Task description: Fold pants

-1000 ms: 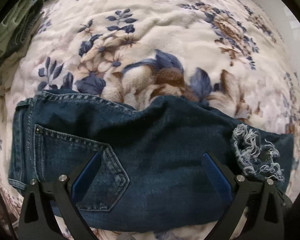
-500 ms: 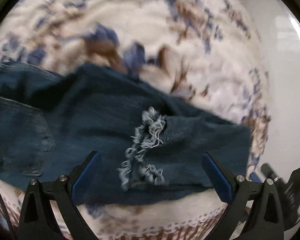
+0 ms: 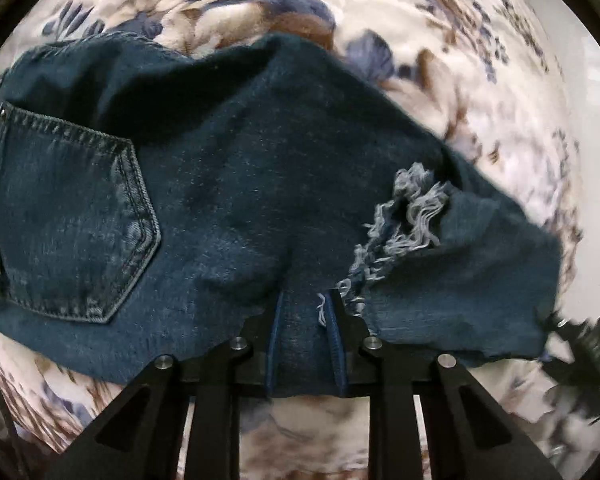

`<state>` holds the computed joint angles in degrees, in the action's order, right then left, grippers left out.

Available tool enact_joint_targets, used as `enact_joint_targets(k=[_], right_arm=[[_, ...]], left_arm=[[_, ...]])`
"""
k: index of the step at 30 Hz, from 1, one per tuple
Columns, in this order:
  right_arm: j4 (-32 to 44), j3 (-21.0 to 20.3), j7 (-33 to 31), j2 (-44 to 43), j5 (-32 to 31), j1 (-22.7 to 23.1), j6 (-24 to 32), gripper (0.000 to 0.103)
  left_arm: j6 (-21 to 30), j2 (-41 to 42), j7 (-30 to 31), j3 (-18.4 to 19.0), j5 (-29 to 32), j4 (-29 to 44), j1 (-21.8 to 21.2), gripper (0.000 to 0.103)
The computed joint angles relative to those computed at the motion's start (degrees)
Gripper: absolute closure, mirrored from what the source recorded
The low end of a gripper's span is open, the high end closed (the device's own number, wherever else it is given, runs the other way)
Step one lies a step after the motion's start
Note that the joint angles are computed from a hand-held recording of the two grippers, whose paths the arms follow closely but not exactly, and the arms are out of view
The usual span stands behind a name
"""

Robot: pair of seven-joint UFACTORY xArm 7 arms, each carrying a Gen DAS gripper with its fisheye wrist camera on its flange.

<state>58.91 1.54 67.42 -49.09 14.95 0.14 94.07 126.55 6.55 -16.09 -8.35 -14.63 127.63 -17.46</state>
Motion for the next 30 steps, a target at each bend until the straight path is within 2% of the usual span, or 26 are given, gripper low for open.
enact_joint_targets(k=[1,3,5,8,10,13,14,16,17,19,20,21,23,25,28,30], right_arm=[[0.7,-0.1,-0.2,0.2,-0.2,0.1,0.6,0.013],[4.2,0.3,-2.6,3.4,-2.4,1.4,5.7,0.013],[4.6,0.3,-3.5,4.1,-2.2,1.8,8.8,0.013],[2.9,0.0,-0.7,1.4,0.5,0.2,8.3,0.013],[3.3,-0.1,-0.9,1.1,0.6,0.1,7.0,0.013],[4.1,0.0,-1.6,1.2,0.3,0.1,5.9,0.013],[4.3,0.0,-1.6,1.4,0.3,0.1,5.5,0.013],[3.4,-0.3,-1.7,1.4,1.0,0.2,4.3,0.013],[3.2,-0.2,-1.4,2.0,1.4,0.2,3.8,0.013],[3.4,-0.1,-1.1,2.9,1.3,0.2,4.2,0.012],[3.7,-0.2,-1.1,3.6,1.0,0.2,4.5,0.012],[3.8,-0.1,-1.0,4.4,1.0,0.2,4.1,0.012],[4.3,-0.1,-1.0,5.1,0.7,0.3,4.5,0.011],[4.7,0.1,-0.8,5.4,0.7,0.5,4.7,0.011],[7.7,1.2,-0.8,7.9,-1.7,0.8,7.9,0.012],[14.4,4.0,-1.6,13.0,-6.9,1.1,11.9,0.012]], left_arm=[[0.6,1.0,-0.2,-0.1,-0.6,1.9,0.0,0.083],[1.3,2.1,1.0,-0.6,0.7,4.2,-0.9,0.080],[2.2,3.1,1.2,-1.0,1.3,5.3,-1.9,0.077],[2.0,5.1,-0.3,-1.0,-0.6,7.5,-2.3,0.076],[-0.5,5.6,-1.6,-0.7,-5.0,7.9,-0.9,0.069],[-4.3,5.0,-4.2,-0.4,-11.7,4.7,1.7,0.051],[-5.5,4.6,-5.6,-0.4,-13.9,2.8,2.3,0.041],[-7.4,3.1,-6.7,-0.3,-18.2,-2.1,3.6,0.037],[-8.0,2.7,-6.2,-0.6,-18.2,-4.0,3.5,0.034],[-9.3,1.0,-3.6,-1.5,-15.7,-6.7,1.7,0.035],[-9.3,0.7,-2.0,-1.5,-14.6,-6.6,1.4,0.041],[-8.6,0.6,-0.3,-1.8,-12.0,-5.8,0.7,0.067],[-6.9,0.0,2.8,-1.5,-8.9,-5.0,0.3,0.082],[-6.5,-1.1,5.0,-1.0,-7.6,-6.6,0.3,0.085],[-7.6,-2.3,5.6,0.3,-10.4,-9.4,1.8,0.083],[-4.7,-0.1,4.1,0.4,-9.4,-4.8,2.0,0.081]])
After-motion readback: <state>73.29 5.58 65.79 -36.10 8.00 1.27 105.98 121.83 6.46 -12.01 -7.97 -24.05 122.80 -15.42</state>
